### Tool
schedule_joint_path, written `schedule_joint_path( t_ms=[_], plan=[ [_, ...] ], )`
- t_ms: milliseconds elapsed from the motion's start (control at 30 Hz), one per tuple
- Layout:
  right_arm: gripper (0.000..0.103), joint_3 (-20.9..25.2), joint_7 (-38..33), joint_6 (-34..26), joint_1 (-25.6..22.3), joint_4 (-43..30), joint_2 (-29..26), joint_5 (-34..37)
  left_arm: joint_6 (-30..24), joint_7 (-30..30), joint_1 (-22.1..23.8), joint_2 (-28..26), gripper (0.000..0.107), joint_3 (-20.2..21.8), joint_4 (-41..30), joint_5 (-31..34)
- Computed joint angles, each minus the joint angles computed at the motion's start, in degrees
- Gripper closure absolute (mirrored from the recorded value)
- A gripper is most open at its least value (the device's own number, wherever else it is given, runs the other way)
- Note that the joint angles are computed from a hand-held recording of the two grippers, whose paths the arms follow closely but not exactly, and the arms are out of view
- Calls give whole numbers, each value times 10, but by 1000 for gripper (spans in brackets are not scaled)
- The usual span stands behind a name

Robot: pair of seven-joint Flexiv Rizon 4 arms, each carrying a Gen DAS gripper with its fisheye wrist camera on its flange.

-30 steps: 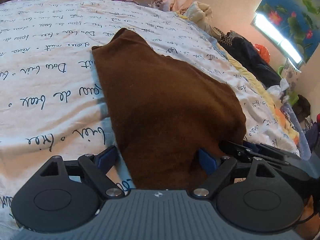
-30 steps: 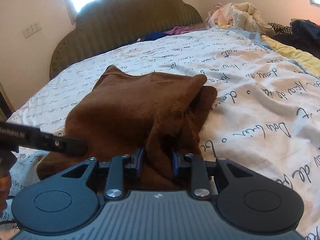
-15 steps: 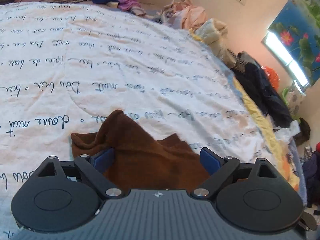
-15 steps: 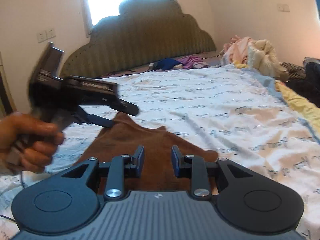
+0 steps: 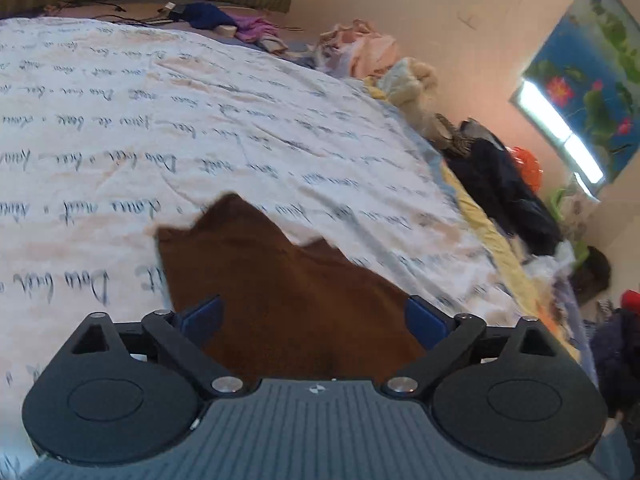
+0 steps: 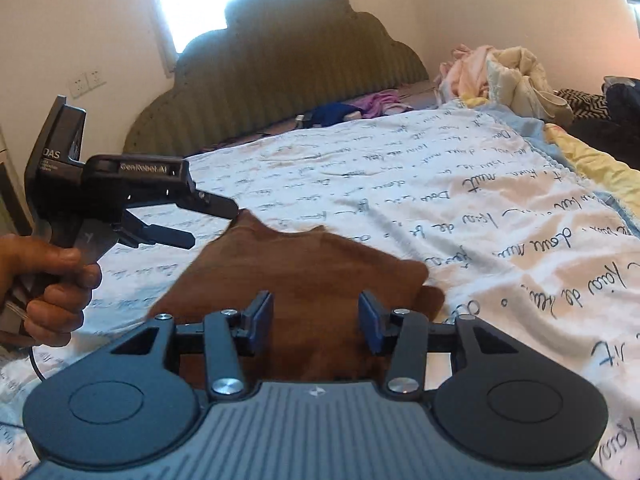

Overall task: Fold small clothes
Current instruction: 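Move both open grippers to the edge of the folded brown sweater, then close both grippers on the sweater edge side by side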

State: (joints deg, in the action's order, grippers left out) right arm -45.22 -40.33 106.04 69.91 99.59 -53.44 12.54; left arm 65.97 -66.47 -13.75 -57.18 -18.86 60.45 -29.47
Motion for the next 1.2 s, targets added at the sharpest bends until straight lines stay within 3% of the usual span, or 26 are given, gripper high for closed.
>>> schedule_joint_path(
  t_ms=[67,133,200,233,267,367,400,467,500,567,600,633,700,800,900,1067,1200],
  plan=[
    [58,5,-12,11,15,16,7,-1,6,-21,26,42,10,-28,93,28],
    [59,0,-23,-19,32,24,3,-9,84,7,-1,64,8,5,165,7],
    [59,9,-33,-64,27,21,-4,-34,95,-27,-20,61,6,43,177,40],
    [59,5,-18,-40,28,29,-10,-47,108,-14,-13,71,7,34,192,39],
    [57,14,-17,-38,20,29,0,-48,83,-35,-6,79,11,34,190,52],
    [54,59,-15,27,-21,39,33,-20,69,9,52,93,4,-41,204,-32],
    [52,100,-3,60,-60,39,46,-22,54,5,58,89,4,-41,189,-37],
    [51,161,71,121,-138,44,56,-91,24,-43,57,79,4,-24,150,-19],
    [51,175,88,136,-160,41,54,-107,3,-26,69,70,4,-44,137,-46],
    [38,182,20,71,-156,21,66,-25,-43,-25,82,45,4,-63,98,-82],
    [37,178,-15,59,-149,12,67,22,-57,-29,81,38,4,-63,86,-95],
    [34,189,-17,77,-157,13,69,31,-79,-41,72,29,4,-48,66,-92],
    [18,247,-19,96,-206,10,78,27,-111,-67,52,12,4,-15,29,-76],
    [17,306,-32,90,-256,-2,77,4,-146,-82,46,-9,4,-9,2,-76],
    [17,426,-9,126,-360,-21,57,-60,-182,-89,45,-29,4,-14,-20,-86],
    [17,462,-1,103,-398,-46,40,-89,-204,-122,38,-58,4,-13,-62,-99],
    [18,512,2,71,-443,-69,31,-171,-215,-141,48,-70,4,-33,-67,-129]
  ],
)
